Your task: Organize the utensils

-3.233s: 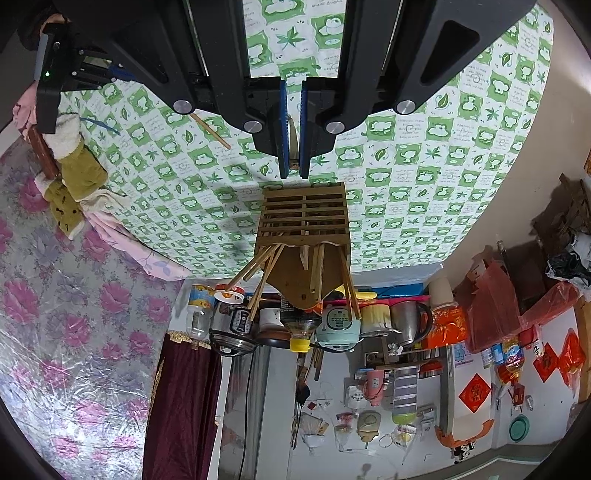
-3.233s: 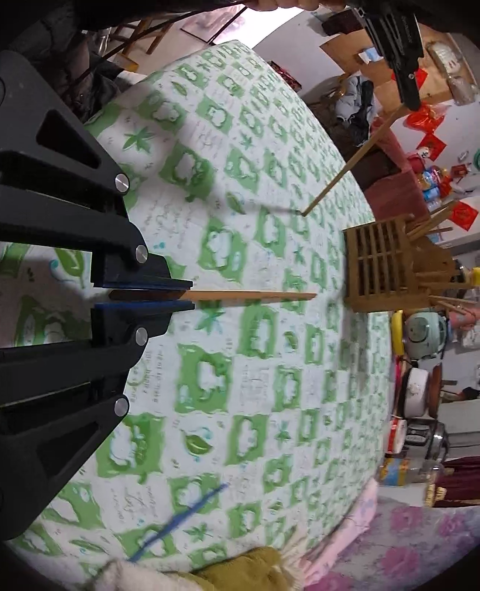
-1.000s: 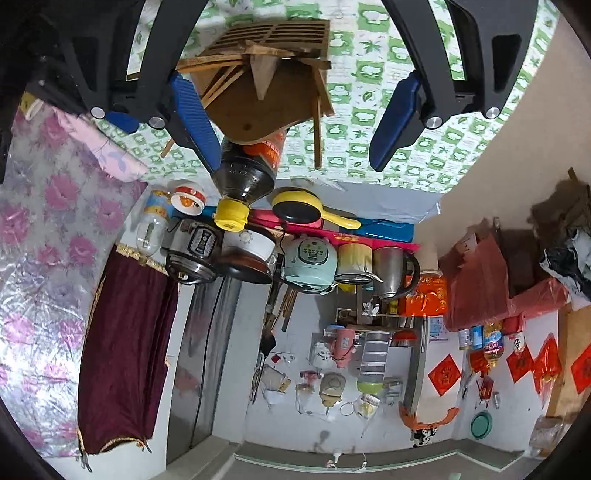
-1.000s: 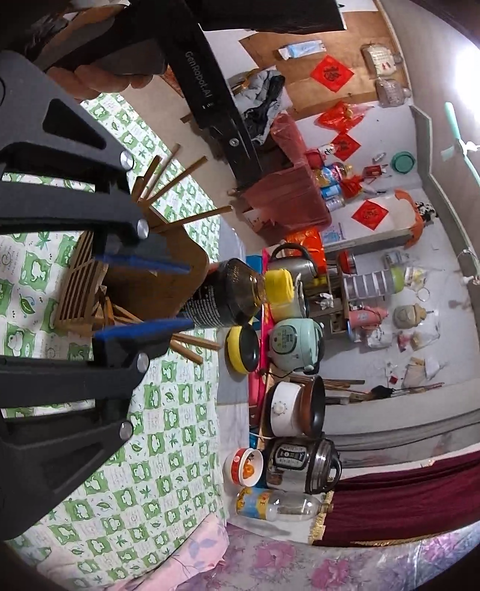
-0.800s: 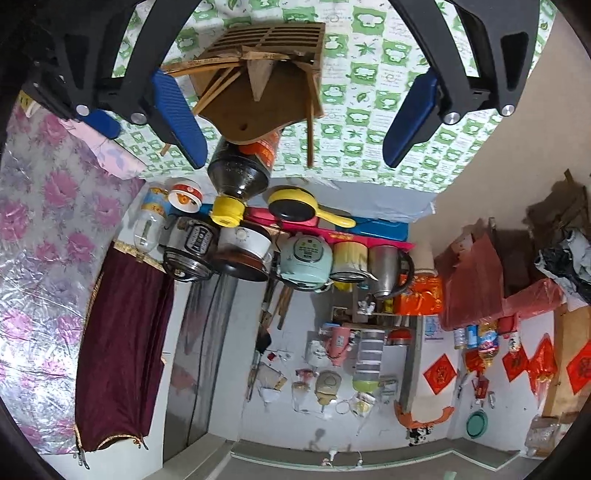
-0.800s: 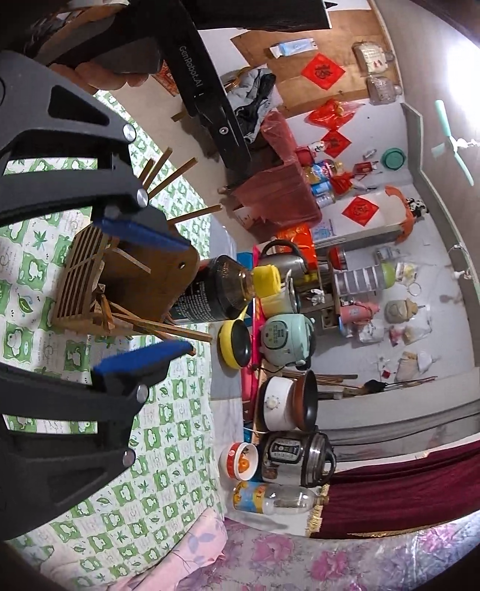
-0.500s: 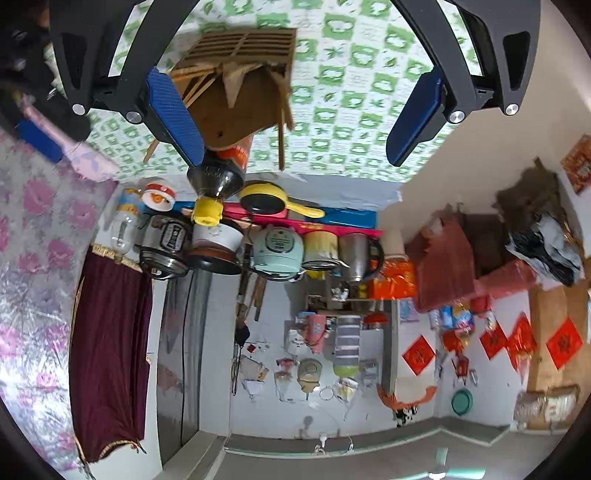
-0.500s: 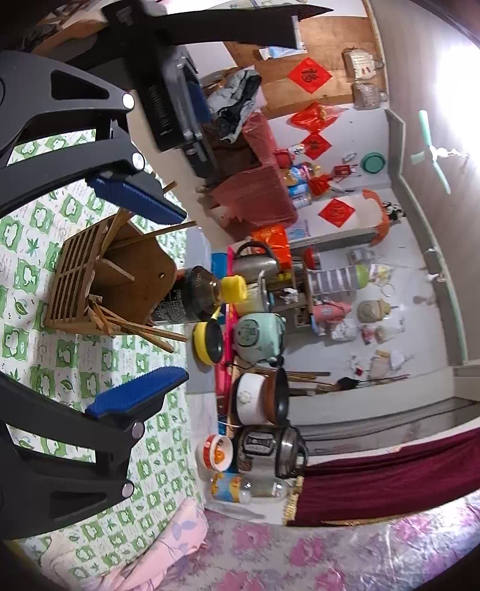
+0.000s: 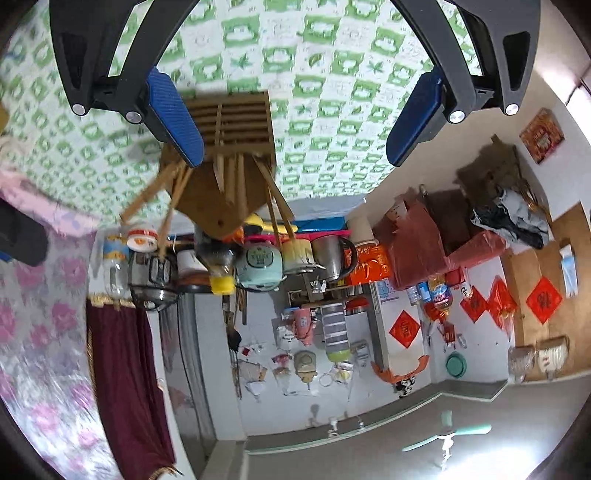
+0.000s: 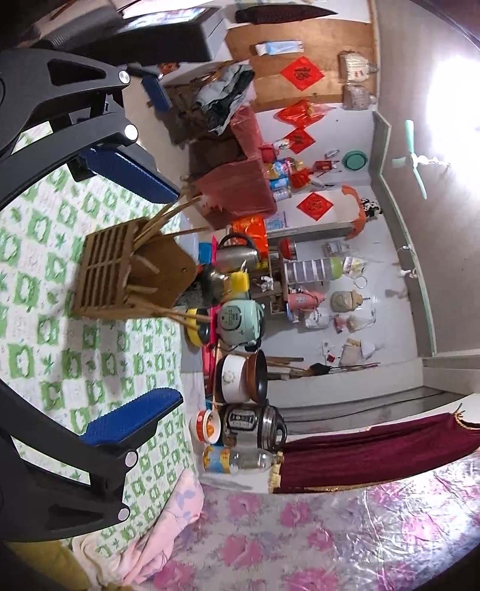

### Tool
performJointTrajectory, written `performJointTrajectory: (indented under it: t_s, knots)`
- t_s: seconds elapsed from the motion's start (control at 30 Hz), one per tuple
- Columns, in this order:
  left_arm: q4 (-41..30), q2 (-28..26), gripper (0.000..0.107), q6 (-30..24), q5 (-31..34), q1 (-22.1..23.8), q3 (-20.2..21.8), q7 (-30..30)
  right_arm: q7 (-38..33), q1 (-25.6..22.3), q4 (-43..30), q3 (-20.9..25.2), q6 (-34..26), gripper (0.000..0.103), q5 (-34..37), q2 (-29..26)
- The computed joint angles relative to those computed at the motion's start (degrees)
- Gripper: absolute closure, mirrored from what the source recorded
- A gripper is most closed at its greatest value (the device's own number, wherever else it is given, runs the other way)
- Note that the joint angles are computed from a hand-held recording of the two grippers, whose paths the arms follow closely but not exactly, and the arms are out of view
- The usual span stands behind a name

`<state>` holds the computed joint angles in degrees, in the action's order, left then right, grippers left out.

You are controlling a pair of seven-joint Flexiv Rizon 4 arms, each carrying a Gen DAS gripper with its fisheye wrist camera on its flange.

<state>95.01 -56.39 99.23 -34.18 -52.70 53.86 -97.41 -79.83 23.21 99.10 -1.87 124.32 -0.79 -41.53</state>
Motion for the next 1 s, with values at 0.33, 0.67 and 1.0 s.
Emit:
performJointTrajectory:
  t_s: [0.33, 0.67, 1.0]
  knots:
    - [-1.8, -1.2, 0.009, -3.8, 2.2, 1.8, -1.8, -2.4, 1.6, -0.9, -1.2, -0.6, -3.9, 0.006, 1.6, -4.3]
    - [-4.4, -2.0, 0.010, -11.4, 8.6, 5.0, -3.1, -7.7, 3.5, 5.0, -2.2, -8.5, -12.9, 0.006, 0.0, -6.6]
    - [-2.3, -2.3, 0.010, -7.0, 15.1, 2.1, 1.0, -15.8, -2.7, 17.2, -0.4, -20.6, -7.9, 0.006, 12.3, -8.7]
